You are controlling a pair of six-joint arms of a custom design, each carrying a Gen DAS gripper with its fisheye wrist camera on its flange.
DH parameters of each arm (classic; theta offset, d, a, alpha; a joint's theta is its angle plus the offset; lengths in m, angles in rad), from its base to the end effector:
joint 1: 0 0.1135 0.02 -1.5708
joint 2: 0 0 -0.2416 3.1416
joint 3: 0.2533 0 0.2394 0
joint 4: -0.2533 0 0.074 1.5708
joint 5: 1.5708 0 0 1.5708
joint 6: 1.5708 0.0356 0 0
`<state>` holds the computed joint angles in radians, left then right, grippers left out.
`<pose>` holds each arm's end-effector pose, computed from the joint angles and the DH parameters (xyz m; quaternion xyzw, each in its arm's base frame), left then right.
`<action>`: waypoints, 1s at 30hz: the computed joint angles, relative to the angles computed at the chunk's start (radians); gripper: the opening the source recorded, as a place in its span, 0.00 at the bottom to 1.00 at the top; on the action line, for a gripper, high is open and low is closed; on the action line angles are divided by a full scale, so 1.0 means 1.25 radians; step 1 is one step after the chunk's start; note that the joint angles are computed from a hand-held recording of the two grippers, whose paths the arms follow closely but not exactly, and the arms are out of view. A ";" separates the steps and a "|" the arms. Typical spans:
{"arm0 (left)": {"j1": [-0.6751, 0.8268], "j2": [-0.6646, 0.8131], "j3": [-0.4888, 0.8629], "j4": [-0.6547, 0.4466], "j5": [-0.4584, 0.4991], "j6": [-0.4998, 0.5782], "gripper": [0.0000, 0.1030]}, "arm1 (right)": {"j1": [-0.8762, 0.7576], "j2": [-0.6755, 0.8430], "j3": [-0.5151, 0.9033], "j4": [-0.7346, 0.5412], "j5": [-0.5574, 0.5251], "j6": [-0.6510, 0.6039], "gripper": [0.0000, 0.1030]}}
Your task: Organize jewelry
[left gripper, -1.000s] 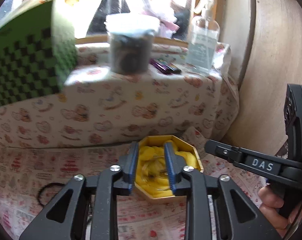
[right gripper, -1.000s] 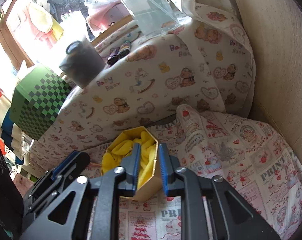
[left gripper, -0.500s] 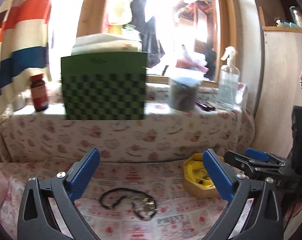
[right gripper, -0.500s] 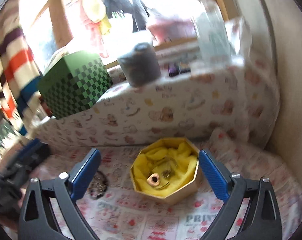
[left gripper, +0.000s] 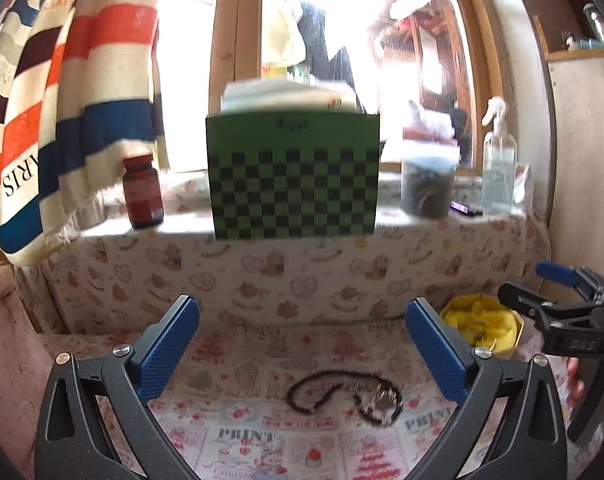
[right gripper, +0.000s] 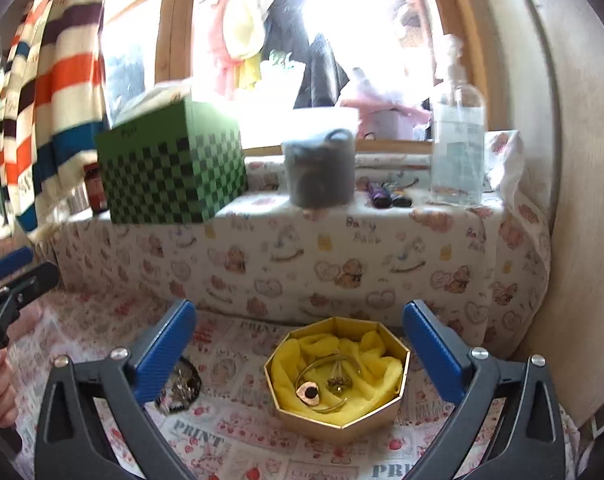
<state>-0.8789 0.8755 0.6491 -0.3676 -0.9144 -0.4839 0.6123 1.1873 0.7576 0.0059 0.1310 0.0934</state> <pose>0.1390 -0.1236 0.2519 -0.0476 0.8176 0.0376 0.5725 0.2195 0.1485 0.2506 -0.1807 0.8193 0.1355 0.5271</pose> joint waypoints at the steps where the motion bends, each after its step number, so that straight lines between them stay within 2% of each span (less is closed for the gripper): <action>1: 0.016 0.005 0.005 -0.013 0.031 -0.007 0.99 | -0.008 -0.004 -0.004 0.002 -0.032 -0.004 1.00; 4: 0.054 0.014 0.009 -0.033 0.084 -0.036 0.99 | -0.022 -0.005 -0.002 -0.008 -0.067 0.050 1.00; 7: 0.085 0.015 -0.004 -0.030 0.105 -0.050 0.99 | -0.023 -0.007 -0.004 -0.014 -0.072 0.070 1.00; 11: 0.131 0.021 -0.020 -0.021 0.111 -0.075 0.99 | 0.008 -0.008 -0.014 0.002 -0.018 0.036 1.00; 14: 0.169 0.012 -0.033 -0.019 0.129 -0.087 0.99 | 0.024 0.006 -0.008 -0.003 -0.031 0.031 1.00; 16: 0.186 0.005 -0.041 -0.018 0.133 -0.093 0.99 | 0.034 0.019 -0.001 -0.012 -0.048 0.030 0.95; 18: 0.200 -0.003 -0.047 -0.016 0.133 -0.097 0.99 | 0.037 0.037 0.011 -0.029 -0.082 0.027 0.75; 19: 0.205 -0.005 -0.050 -0.016 0.132 -0.099 0.99 | 0.036 0.051 0.022 -0.043 -0.113 0.024 0.69; 21: 0.217 -0.011 -0.058 -0.009 0.134 -0.100 0.99 | 0.034 0.077 0.038 -0.059 -0.169 0.018 0.50; 22: 0.223 -0.015 -0.062 -0.006 0.138 -0.099 0.99 | 0.036 0.087 0.044 -0.063 -0.174 0.017 0.45; 24: 0.231 -0.017 -0.064 -0.006 0.144 -0.100 0.99 | 0.058 0.127 0.082 -0.099 -0.153 0.022 0.25; 27: 0.236 -0.023 -0.066 -0.004 0.149 -0.099 0.99 | 0.093 0.173 0.119 -0.136 -0.138 0.025 0.13; 30: 0.228 -0.031 -0.069 -0.002 0.141 -0.100 0.99 | 0.131 0.222 0.152 -0.156 -0.099 0.034 0.07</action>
<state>-0.5933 0.8361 0.5628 -0.3695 -0.7378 -0.6087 0.7762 1.4649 0.9472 -0.1889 0.0073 0.1359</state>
